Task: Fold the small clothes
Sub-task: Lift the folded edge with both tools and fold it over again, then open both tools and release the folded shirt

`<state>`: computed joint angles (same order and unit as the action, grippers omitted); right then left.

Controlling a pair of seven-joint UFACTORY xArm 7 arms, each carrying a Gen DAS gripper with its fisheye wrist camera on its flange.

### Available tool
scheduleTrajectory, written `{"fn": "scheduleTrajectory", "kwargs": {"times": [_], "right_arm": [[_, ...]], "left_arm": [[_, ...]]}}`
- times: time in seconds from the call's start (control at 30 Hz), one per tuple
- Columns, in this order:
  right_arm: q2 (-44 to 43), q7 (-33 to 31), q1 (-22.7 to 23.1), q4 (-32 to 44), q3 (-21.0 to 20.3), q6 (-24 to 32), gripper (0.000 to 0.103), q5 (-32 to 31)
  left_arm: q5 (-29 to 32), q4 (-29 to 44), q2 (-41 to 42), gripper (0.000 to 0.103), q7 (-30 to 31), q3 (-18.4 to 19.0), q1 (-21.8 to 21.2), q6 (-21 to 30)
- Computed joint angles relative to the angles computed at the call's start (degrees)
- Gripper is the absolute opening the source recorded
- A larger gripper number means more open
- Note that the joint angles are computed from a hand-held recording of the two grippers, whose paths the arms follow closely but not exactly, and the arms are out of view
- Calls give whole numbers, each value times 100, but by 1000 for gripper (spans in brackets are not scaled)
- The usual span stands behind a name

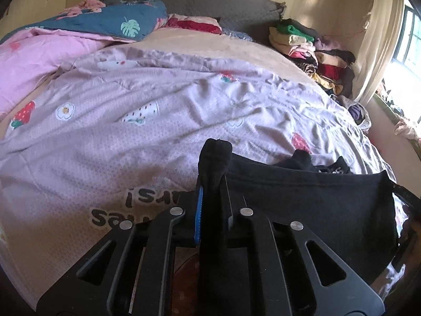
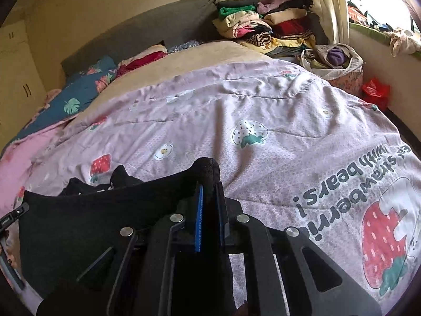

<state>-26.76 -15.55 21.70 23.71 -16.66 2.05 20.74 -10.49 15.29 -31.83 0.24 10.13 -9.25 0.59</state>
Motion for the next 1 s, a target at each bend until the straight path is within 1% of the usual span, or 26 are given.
{"fn": "scheduleTrajectory", "kwargs": {"times": [0.2,0.33,0.4,0.47,0.53,0.57,0.6,0.63,0.67,0.7,0.77,0.83,0.9,0.93,0.97,1.0], "right_arm": [[22,117,-169,-32,149,-25,8,-94],[85,315,-502,-40,496,18,9,-299],[124,468,-752,-36,748,73,9,-452],[153,601,-936,-45,914,65,10,-590],[175,861,-1298,-55,1236,84,15,-794],[177,933,-1361,-61,1276,85,16,-864],[165,955,-1342,-69,1232,100,17,-901],[142,998,-1359,-74,1217,137,25,-935],[125,1053,-1382,-77,1227,162,30,-964],[71,1072,-1345,-94,1167,186,38,-960],[-66,1046,-1261,-145,1053,219,41,-960],[-241,1073,-1368,-215,1140,277,49,-1064],[-479,1078,-1407,-342,1166,341,53,-1138],[-566,1104,-1438,-391,1184,371,54,-1162],[-727,1133,-1477,-492,1204,413,54,-1185],[-848,1142,-1500,-562,1211,453,56,-1215]], "left_arm": [[42,-17,33,5,-32,-85,92,14],[85,-13,52,5,-67,-162,165,64],[112,-19,52,6,-110,-243,226,97],[150,-21,61,8,-140,-317,296,119],[200,-22,55,9,-193,-418,391,155],[217,-26,58,10,-211,-438,415,149],[241,-26,60,12,-244,-487,463,161],[280,-24,61,13,-273,-545,530,189],[304,-22,56,15,-297,-575,560,211],[336,-22,37,17,-321,-611,606,253],[391,-46,-47,26,-391,-691,712,314],[447,-87,-200,30,-449,-746,812,408],[478,-135,-365,42,-484,-736,843,475],[466,-166,-469,53,-472,-667,805,509],[448,-210,-607,55,-454,-591,779,556],[460,-238,-737,55,-454,-592,819,645]]}}
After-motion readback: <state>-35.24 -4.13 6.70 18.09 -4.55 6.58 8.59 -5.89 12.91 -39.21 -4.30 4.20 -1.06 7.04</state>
